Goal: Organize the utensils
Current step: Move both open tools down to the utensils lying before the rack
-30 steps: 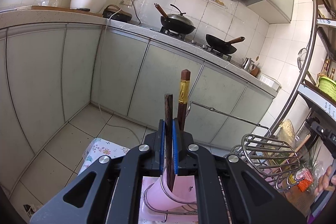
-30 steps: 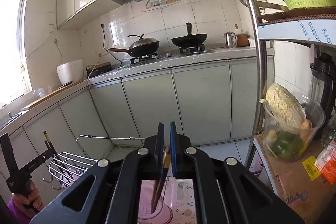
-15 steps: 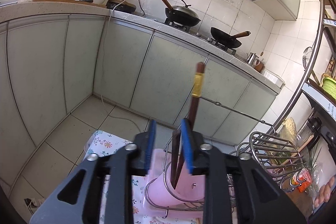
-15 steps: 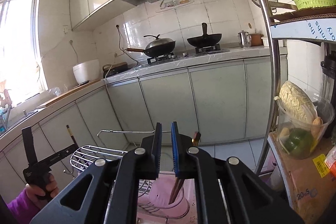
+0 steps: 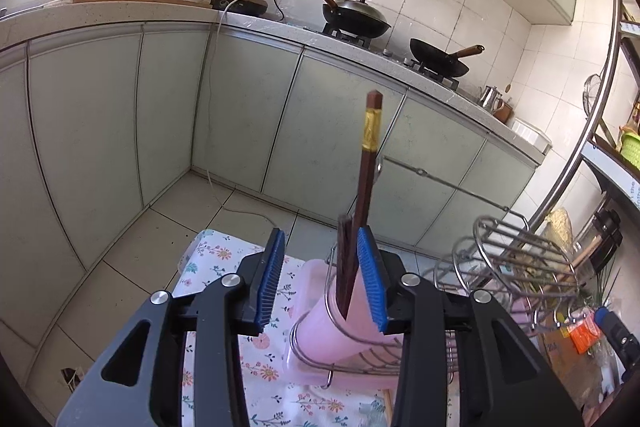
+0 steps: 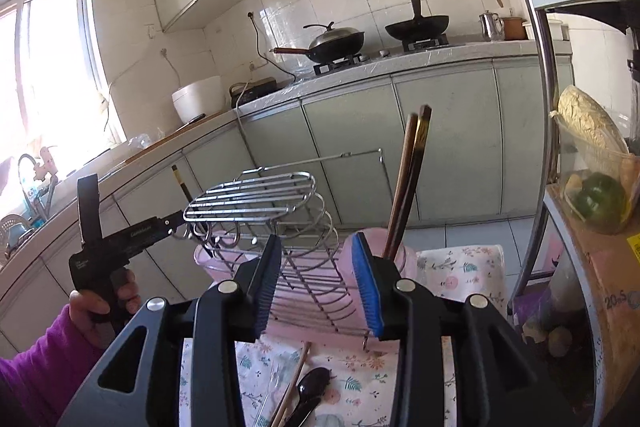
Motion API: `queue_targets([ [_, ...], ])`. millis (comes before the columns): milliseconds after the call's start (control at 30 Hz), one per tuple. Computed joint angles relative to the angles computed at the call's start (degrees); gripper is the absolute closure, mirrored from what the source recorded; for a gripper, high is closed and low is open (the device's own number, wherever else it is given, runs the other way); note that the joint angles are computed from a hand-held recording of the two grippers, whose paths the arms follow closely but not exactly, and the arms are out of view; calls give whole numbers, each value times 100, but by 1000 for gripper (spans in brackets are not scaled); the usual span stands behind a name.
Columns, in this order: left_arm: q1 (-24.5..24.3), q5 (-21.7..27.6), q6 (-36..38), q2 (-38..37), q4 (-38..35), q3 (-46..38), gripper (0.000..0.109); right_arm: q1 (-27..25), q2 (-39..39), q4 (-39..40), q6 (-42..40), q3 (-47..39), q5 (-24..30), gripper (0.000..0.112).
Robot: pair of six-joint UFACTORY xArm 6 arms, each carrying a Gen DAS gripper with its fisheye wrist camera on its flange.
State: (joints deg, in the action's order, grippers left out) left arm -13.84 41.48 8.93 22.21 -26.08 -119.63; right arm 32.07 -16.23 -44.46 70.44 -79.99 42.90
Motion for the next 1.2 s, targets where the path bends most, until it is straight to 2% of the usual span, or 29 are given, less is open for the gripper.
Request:
queue_targets([
  [200, -50, -144, 386, -709, -39, 1076, 70, 49, -146, 402, 4, 438, -154, 76],
  [600, -76, 265, 901, -1766, -337, 2550, 70, 209, -165, 1470, -395, 987, -146, 76],
  [833, -151, 719, 971, -2047, -376, 2977, 70, 271, -278, 1667, -410, 1239, -177, 76],
  [1200, -240, 985, 1011, -2255, -242, 3270, 70, 263, -515, 1702, -274, 1483, -257, 76],
])
